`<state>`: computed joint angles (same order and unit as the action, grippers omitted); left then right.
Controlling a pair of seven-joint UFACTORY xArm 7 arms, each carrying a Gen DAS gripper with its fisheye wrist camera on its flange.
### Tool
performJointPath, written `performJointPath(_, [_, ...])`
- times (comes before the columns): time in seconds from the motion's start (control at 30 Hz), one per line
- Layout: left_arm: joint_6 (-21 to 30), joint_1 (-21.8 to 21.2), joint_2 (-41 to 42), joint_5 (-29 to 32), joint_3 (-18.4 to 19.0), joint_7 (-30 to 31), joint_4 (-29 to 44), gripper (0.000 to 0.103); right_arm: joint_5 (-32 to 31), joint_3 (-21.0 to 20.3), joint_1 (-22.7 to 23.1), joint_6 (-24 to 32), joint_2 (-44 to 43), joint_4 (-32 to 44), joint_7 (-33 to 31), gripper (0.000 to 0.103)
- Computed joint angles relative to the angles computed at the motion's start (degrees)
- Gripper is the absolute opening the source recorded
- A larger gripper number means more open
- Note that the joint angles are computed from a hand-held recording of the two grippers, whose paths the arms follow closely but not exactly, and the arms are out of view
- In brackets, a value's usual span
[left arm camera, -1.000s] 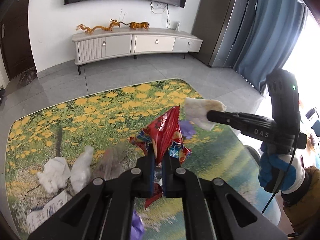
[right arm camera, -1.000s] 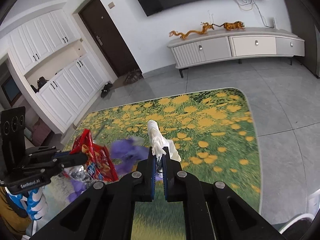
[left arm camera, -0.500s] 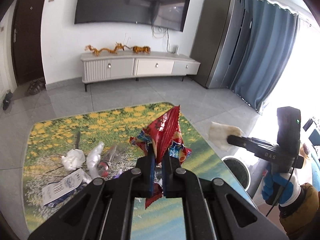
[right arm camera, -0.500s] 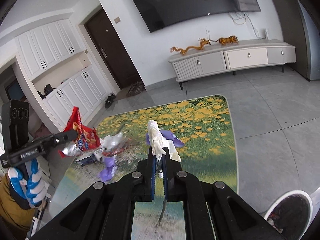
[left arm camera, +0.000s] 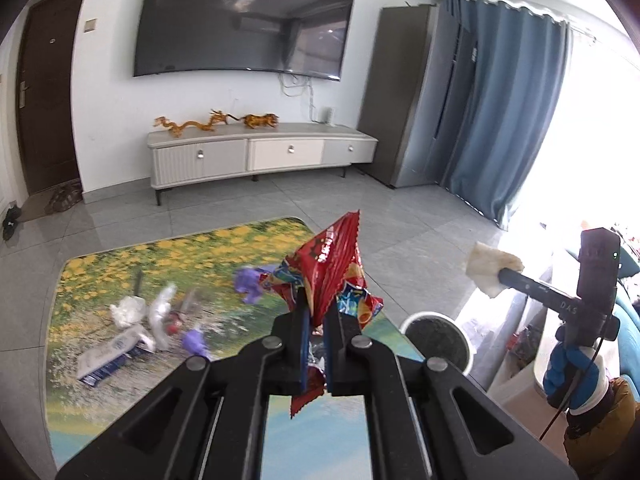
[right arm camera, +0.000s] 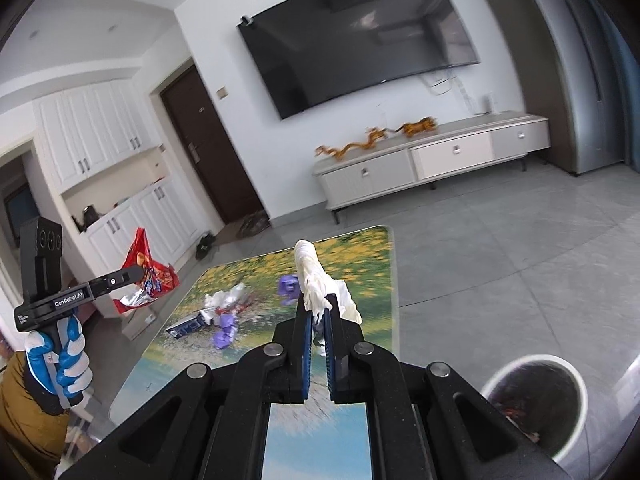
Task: Collect trash
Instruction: 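Carry the red chip bag and white tissue over the white bin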
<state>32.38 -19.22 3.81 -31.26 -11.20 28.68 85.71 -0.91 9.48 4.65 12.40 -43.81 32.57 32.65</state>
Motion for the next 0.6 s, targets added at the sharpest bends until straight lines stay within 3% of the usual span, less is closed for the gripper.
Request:
performJointPath(0.3, [1.6,-6.18,5.38,5.32,-4.0,-3.47,3.51,0.005,-0.3,-2.67,-5.31,10.05,-19.39,-11.97,3.01,0.006])
performJointPath(0.43, [3.93,-10.73,12.46,11.25,-5.48,-7.99,10.38,0.005,0.3,-5.69,-8.11,13.28,-25.26,-16.8,3.39,0.006])
performJointPath(0.6, [10.86,-18.22,25.85,19.41,-5.41,-13.98,25.61,0.005,1.62,-9.93,-11.58,15.23,-28.89,-21.81,2.46,0.006])
